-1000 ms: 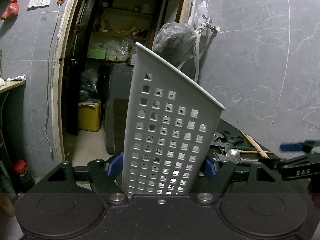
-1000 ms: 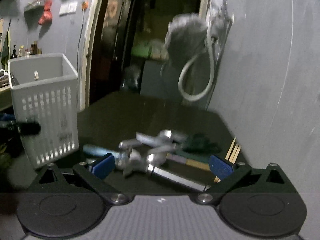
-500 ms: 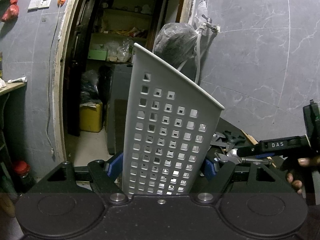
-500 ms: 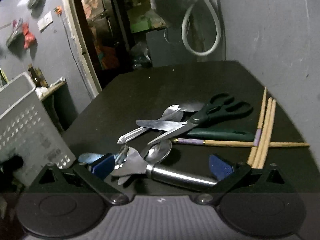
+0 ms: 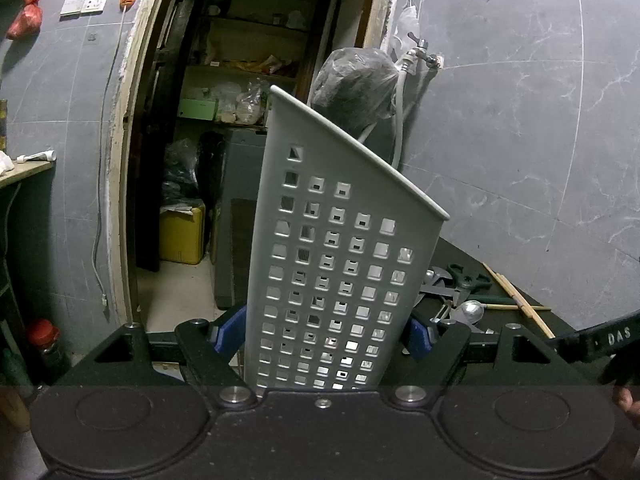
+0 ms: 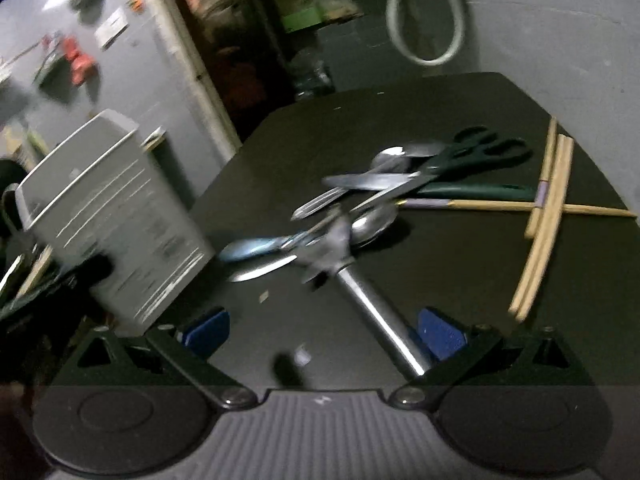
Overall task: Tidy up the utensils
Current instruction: 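Lower the right tool onto the metal Y-shaped peeler and close on it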
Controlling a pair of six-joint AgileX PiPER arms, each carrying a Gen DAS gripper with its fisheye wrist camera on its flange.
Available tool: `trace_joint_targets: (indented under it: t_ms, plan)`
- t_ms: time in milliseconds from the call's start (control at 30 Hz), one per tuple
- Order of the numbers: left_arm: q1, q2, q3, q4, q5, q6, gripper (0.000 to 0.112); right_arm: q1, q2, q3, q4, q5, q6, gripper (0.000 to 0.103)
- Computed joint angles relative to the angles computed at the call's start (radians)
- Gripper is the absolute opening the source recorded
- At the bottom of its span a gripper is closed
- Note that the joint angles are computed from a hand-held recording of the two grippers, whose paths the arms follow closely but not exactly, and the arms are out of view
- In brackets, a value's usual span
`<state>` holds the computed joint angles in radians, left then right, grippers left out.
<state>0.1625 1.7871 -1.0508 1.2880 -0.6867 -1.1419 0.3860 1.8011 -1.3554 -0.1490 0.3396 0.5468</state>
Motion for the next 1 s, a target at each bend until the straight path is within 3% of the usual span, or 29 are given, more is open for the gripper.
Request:
trace_joint_targets:
  t_ms: [100, 267, 500, 633, 833, 1000]
  plan:
    - [0.001, 0.0, 0.0, 0.001, -0.002, -0.001, 0.079, 0.032, 0.018, -0.035, -0.154, 0.029, 0.109, 0.103]
    - [0.003, -0.002, -0.001, 0.007, 0.001, -0.004, 0.079, 0.039, 0.106, -0.177, -0.276, 0.141, 0.188, 0.103]
    - [0.004, -0.002, -0.001, 0.007, 0.0, -0.003, 0.079, 0.002, 0.187, -0.339, -0.176, 0.296, -0.033, 0.103]
    - [0.003, -0.002, 0.0, 0.006, 0.001, -0.002, 0.079, 0.016, 0.232, -0.412, -0.234, 0.385, -0.023, 0.103]
    - [0.002, -0.002, 0.0, 0.004, 0.001, -0.001, 0.079, 0.023, 0.25, -0.454, -0.177, 0.408, -0.144, 0.081]
    - [0.002, -0.002, 0.001, 0.004, 0.001, 0.0, 0.079, 0.028, 0.262, -0.491, -0.113, 0.42, -0.244, 0.051]
